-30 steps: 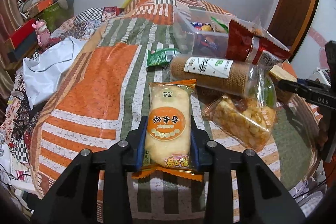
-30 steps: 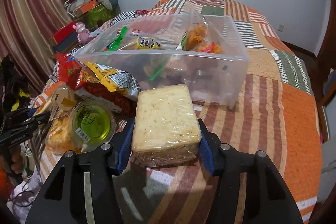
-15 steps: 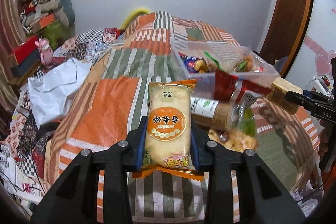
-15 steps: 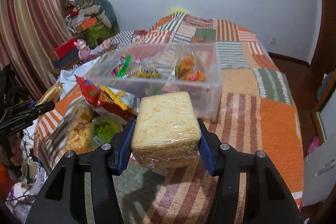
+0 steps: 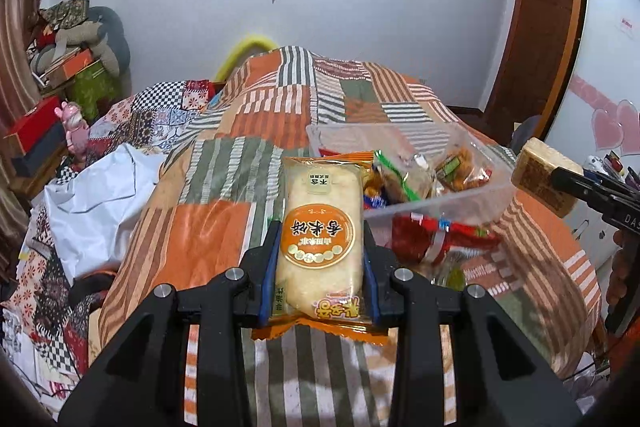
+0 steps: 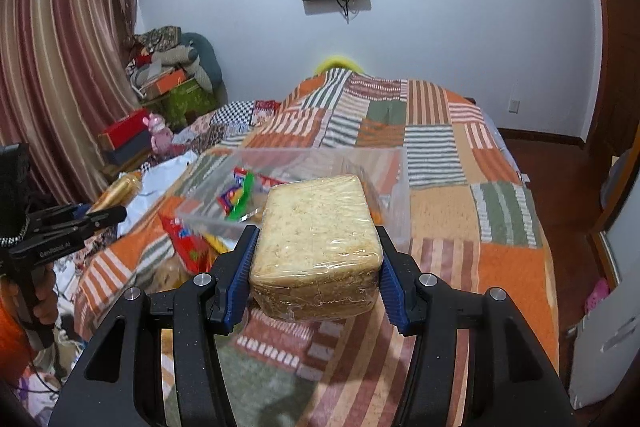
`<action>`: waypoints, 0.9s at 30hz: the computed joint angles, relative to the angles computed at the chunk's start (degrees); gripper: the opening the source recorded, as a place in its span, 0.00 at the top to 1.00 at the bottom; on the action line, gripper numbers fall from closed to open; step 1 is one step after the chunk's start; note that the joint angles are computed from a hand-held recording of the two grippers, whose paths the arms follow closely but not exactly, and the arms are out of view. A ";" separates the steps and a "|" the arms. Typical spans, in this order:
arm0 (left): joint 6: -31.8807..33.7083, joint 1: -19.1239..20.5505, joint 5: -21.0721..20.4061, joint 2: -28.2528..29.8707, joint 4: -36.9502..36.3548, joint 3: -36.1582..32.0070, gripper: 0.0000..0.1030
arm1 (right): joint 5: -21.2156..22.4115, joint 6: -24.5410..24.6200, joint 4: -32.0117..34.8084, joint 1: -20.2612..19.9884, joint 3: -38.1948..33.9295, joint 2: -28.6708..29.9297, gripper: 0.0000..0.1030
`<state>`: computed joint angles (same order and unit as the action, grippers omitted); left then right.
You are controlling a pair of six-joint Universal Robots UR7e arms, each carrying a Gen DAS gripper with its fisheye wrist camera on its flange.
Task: Organize snacks
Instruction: 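Carry the bun and bread cake over the clear box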
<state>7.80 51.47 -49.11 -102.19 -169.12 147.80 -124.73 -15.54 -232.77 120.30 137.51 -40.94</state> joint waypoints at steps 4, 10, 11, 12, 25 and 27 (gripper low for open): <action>1.38 0.70 -1.34 3.28 -2.97 -1.59 0.67 | -0.08 -1.07 -0.30 0.10 -1.54 0.33 0.50; 3.93 1.71 -2.58 8.58 -6.59 -4.15 0.66 | 1.45 -1.50 0.02 -0.88 -3.37 0.42 0.50; 4.13 1.88 -2.99 9.29 -6.97 -4.55 0.66 | 1.42 -1.73 0.00 -0.91 -3.82 0.68 0.50; 4.32 2.13 -3.39 9.89 -7.21 -4.94 0.67 | 1.51 -1.95 0.00 -1.02 -4.05 0.81 0.50; 7.30 4.45 -6.15 18.97 -10.37 -10.02 0.66 | 3.04 -2.80 4.52 -3.03 -8.94 2.87 0.50; 7.39 4.96 -6.43 20.34 -10.18 -10.85 0.66 | 3.34 -2.47 5.75 -3.57 -9.59 3.01 0.50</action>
